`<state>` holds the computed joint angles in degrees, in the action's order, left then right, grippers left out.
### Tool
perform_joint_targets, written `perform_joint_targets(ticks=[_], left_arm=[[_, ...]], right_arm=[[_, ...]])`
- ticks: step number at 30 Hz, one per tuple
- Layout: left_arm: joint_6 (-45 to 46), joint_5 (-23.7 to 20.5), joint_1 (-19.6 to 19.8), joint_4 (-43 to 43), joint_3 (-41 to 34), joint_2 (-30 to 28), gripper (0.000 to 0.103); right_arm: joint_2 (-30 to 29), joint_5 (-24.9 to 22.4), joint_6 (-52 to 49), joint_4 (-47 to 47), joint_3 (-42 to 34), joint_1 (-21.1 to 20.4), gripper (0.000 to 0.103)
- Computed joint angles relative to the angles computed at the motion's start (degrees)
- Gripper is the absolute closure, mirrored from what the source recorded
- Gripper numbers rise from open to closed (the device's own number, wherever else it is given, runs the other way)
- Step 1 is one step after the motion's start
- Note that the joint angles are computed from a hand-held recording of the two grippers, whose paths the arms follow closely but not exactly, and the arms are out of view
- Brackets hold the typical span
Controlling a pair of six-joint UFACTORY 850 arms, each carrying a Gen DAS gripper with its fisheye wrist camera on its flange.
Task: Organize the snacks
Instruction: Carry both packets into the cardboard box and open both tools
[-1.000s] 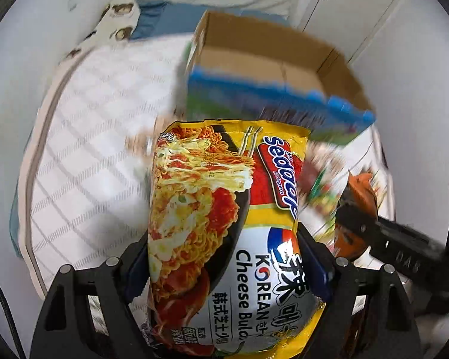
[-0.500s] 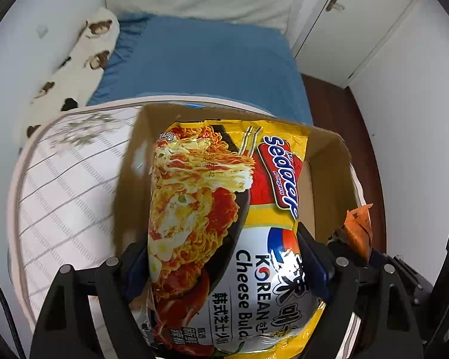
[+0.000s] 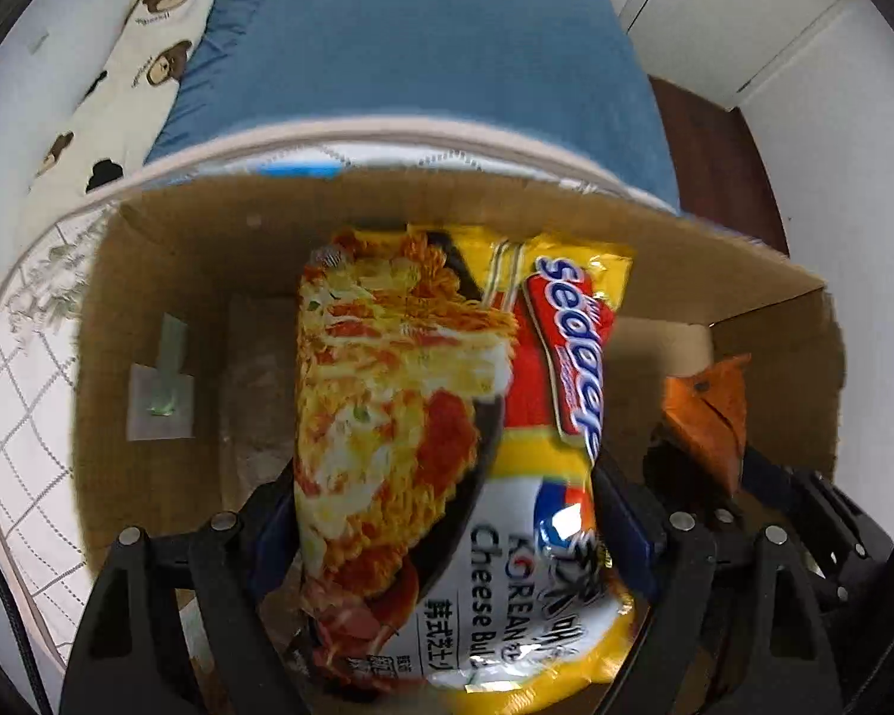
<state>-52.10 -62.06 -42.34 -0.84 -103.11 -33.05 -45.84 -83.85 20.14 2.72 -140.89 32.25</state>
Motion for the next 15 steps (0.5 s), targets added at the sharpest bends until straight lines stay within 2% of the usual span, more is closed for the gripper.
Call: perform_joint_targets(ticks=[3,10,15], left_arm=[[1.1,0.3,0.5,0.4,0.7,-0.1,0.018],[1.2,0.7,0.7,0.9,2.8,1.7,0.018],[-2.3,-0.6,-1.2,4.3,3.7,3.8,0.018]], right_arm=[[-1.3,-0.5,-0.7,1.5,-0.5,-0.5,0.012],[-0.1,0.3,-1.9,1.1,2.3,-0.3,0.011],[4.0,0.6,0.4,-0.2,6.1,1.0,0.011]])
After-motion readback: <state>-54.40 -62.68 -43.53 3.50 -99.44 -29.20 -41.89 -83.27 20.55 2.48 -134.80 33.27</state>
